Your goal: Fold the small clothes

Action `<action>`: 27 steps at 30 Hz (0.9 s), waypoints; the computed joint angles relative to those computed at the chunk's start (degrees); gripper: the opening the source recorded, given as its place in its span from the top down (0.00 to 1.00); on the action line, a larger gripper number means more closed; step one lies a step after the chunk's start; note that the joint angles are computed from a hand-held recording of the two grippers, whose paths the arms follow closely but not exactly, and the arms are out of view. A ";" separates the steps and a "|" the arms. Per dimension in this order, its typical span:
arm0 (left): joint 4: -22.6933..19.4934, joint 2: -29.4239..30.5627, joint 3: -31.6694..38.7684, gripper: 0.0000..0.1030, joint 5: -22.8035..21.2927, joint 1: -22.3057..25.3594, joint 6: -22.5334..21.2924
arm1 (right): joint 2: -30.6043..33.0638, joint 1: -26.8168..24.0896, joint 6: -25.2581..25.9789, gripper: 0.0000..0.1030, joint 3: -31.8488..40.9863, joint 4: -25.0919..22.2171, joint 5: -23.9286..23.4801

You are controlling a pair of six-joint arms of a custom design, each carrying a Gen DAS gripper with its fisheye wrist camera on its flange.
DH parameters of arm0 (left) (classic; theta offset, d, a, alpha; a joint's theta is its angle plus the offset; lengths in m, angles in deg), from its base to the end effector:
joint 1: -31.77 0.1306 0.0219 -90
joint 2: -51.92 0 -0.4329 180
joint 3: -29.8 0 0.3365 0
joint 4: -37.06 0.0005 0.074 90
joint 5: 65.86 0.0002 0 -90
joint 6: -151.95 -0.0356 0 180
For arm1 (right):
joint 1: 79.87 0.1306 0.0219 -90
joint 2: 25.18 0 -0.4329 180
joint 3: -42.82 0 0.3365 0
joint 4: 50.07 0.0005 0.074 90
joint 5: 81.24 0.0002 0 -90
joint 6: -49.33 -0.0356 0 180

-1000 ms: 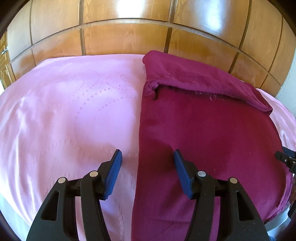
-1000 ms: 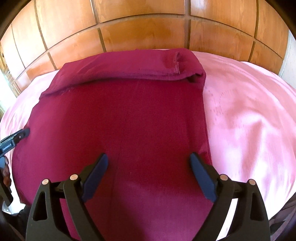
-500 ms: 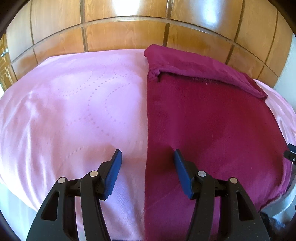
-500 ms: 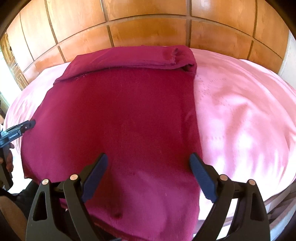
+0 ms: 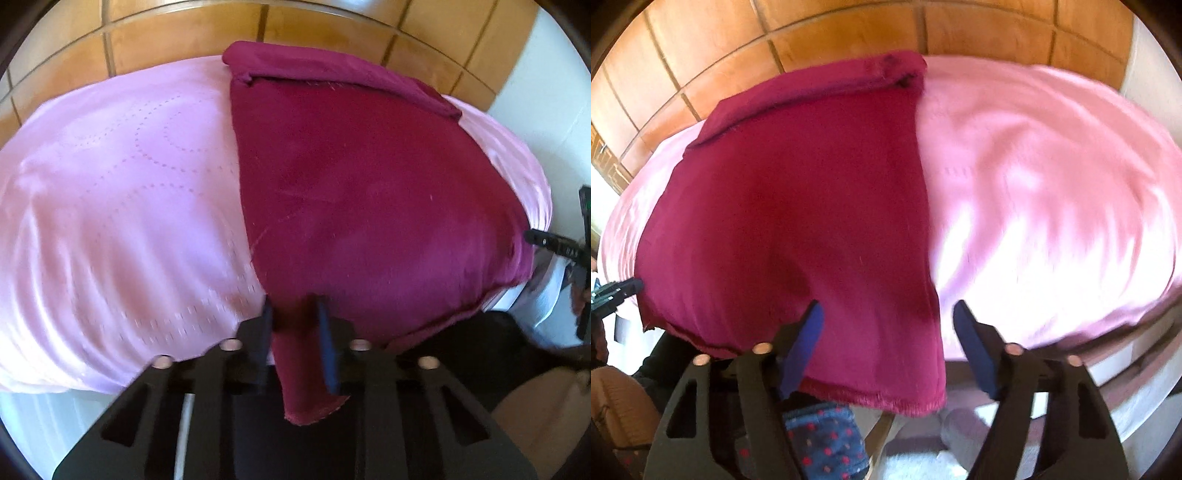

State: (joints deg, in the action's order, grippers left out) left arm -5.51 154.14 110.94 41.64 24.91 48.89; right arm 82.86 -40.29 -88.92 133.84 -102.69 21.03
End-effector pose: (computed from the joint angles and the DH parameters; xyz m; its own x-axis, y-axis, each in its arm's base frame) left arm 0.4705 -0.0679 0.3358 -0.8110 0.3146 -0.4933 0.4411 0.8827 -0.1622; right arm 0.4024 0.3222 0.3417 -0.9031 0.1993 -0.3803 0.1625 0.9785 0.1269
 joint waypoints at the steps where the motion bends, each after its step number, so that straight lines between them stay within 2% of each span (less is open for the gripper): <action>1: 0.30 -0.18 -0.25 0.90 0.10 0.01 -0.05 | 0.40 -0.10 -0.06 0.50 0.07 -0.80 -0.78; 3: -0.11 -0.32 -0.12 0.95 1.29 0.52 -0.03 | 0.65 -0.47 -0.10 0.71 -0.55 -0.09 -3.27; 4: -0.68 -0.27 0.21 0.97 2.34 0.95 -0.17 | 0.86 -0.56 0.04 0.90 -0.50 0.05 -4.27; 5: -1.49 -0.16 0.72 0.97 3.57 1.35 -0.21 | 0.83 -0.63 0.25 0.91 -0.37 0.55 -5.18; 6: -2.68 0.10 1.64 0.97 5.69 2.07 -0.13 | -0.10 -1.18 -0.09 0.91 -1.28 3.91 -8.41; 9: -5.85 0.60 4.73 0.97 15.74 4.60 1.72 | -2.28 -2.22 -0.51 0.91 -2.04 11.54 -12.69; 11: -5.94 1.43 7.33 0.98 22.42 5.89 4.84 | -2.99 -3.42 -1.69 0.91 -2.03 16.61 -14.13; 14: -4.03 3.58 11.17 0.98 26.71 6.23 9.57 | -2.49 -5.09 -1.97 0.91 -1.25 21.13 -15.15; 16: -2.77 5.90 14.17 0.98 27.71 6.02 13.00 | -1.09 -6.46 -2.06 0.91 0.09 22.16 -14.82; 21: -0.91 12.48 22.53 0.98 26.19 5.19 21.43 | 1.86 -9.39 -2.53 0.91 3.81 21.56 -12.55; 27: -5.32 20.91 34.13 0.98 24.50 4.88 29.39 | 6.09 -14.16 -6.76 0.91 8.74 19.94 -12.65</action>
